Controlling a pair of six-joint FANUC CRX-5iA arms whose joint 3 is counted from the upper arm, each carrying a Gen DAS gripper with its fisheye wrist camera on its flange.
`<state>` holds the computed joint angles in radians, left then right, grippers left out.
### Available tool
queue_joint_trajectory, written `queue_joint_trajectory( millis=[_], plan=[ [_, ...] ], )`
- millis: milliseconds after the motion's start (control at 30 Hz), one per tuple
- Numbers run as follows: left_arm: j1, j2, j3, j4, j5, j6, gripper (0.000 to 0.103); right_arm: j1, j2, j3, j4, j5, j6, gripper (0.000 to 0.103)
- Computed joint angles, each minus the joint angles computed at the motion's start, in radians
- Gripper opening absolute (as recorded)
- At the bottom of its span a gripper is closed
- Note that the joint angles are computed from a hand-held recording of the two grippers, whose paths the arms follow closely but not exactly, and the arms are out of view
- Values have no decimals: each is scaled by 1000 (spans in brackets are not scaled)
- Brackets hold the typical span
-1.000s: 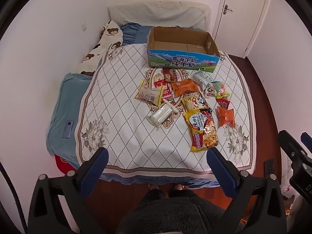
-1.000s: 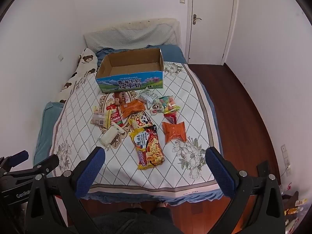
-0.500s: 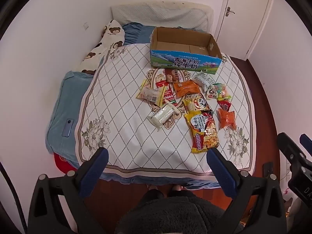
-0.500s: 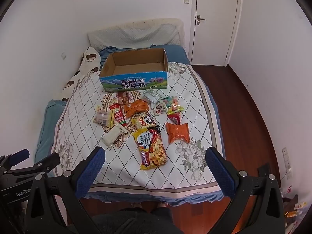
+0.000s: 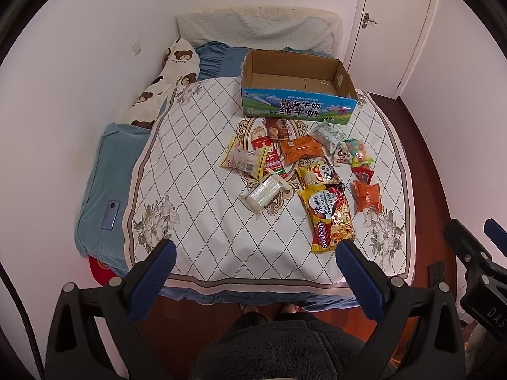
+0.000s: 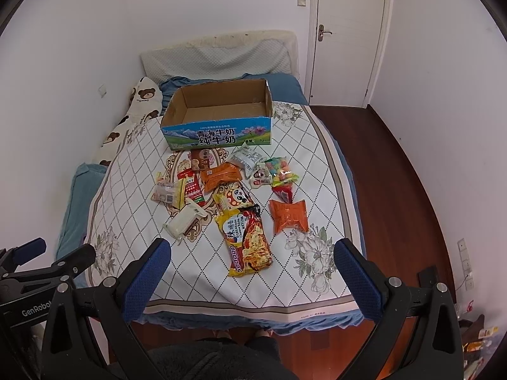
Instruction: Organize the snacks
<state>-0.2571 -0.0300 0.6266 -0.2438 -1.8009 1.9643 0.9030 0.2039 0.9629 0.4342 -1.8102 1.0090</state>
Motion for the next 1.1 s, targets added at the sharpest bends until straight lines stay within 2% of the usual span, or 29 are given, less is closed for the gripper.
queue_joint_trajectory(
  millis=[1100],
  plan=[
    [27,-16,-17,20,15,-16,103,19,12,22,28,2,-10,103]
  ],
)
